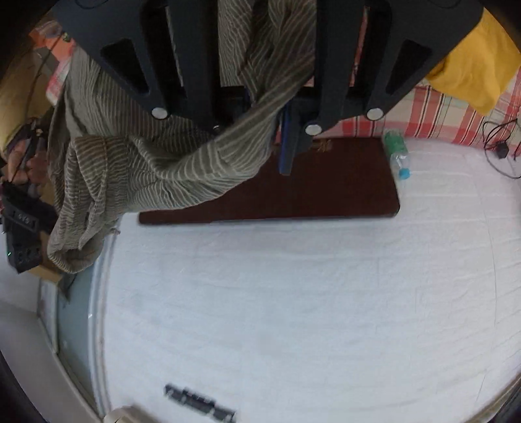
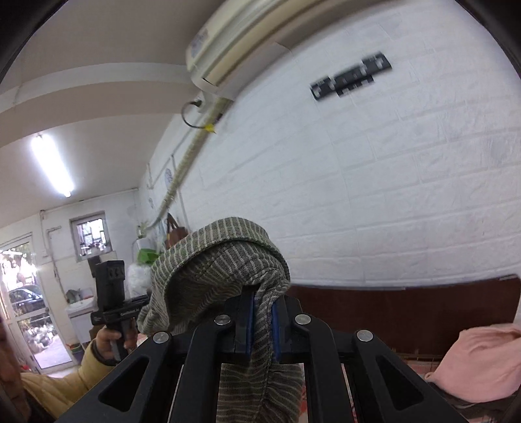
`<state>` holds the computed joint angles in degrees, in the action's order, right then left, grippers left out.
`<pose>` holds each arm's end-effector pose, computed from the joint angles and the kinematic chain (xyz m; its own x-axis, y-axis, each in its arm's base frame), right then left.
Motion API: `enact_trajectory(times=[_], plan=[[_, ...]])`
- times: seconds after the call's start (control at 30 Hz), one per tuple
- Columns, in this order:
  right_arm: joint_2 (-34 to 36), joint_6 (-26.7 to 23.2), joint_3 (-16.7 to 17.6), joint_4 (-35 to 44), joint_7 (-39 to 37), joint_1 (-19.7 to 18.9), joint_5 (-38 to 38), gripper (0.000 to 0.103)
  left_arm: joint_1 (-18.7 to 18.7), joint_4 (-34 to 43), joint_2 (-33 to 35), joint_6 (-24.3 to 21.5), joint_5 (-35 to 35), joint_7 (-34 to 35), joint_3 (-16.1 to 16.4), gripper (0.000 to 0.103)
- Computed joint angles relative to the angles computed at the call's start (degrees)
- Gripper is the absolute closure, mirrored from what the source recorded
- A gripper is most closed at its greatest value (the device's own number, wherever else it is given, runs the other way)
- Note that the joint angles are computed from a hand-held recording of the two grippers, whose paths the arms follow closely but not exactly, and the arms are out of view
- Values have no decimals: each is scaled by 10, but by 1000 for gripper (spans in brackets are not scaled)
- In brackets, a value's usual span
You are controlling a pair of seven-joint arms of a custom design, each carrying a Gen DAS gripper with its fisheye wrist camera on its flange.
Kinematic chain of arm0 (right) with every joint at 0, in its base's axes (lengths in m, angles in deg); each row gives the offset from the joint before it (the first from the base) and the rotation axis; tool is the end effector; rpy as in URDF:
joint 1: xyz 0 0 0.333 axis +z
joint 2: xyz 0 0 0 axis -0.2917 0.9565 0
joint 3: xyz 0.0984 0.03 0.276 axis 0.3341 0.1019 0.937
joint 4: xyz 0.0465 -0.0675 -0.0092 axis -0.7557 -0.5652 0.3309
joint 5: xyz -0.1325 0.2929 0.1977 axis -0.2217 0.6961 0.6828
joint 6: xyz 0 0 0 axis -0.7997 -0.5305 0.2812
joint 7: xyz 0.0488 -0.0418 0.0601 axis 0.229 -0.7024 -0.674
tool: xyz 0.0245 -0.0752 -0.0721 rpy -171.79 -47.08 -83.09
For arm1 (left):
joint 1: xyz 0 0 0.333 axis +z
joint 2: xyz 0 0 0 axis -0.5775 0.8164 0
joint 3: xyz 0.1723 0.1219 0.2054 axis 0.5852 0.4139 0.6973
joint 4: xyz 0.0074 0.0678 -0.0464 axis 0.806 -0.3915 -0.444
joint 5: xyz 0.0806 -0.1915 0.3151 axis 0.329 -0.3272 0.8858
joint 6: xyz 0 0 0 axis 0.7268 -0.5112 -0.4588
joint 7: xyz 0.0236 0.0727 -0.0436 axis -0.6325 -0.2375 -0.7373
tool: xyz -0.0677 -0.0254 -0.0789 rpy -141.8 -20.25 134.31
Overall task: Fold clothes
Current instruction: 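Lift the striped shirt off the pile with the right gripper, then lower the striped shirt onto the plaid bed cover with the right gripper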
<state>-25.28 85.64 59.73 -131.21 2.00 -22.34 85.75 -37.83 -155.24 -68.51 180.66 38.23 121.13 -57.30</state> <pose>0.4873 -0.0406 0.8076 0.9030 -0.2963 -0.3110 -0.3389 -0.0464 -0.9397 0.4200 -0.2137 0.7540 0.0986 -0.9921 0.0769 -0.4254 -0.1119 -0.8981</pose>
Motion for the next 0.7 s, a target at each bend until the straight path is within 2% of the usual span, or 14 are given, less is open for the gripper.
enact_trajectory(times=[0.17, 0.33, 0.47, 0.57, 0.6, 0.63, 0.67, 0.7], plan=[[75, 156, 78, -4, 41, 52, -169, 94, -8, 32, 148, -19, -30, 11, 31, 87], [181, 251, 121, 26, 126, 82, -290, 94, -31, 80, 250, -15, -87, 39, 76, 87], [255, 274, 146, 70, 185, 78, -330, 94, -32, 97, 287, 2, -163, 79, 96, 87], [309, 274, 162, 117, 236, 73, -356, 93, -29, 127, 321, -18, -203, 82, 107, 84], [322, 277, 165, 127, 249, 73, -370, 93, -25, 140, 335, -35, -227, 93, 107, 78], [336, 278, 167, 138, 263, 73, -384, 87, -20, 151, 348, -49, -251, 104, 107, 69], [350, 279, 169, 150, 277, 74, -399, 74, -17, 142, 345, -46, -268, 107, 108, 66], [362, 275, 171, 162, 295, 74, -412, 67, -13, 130, 342, -40, -286, 110, 108, 64]])
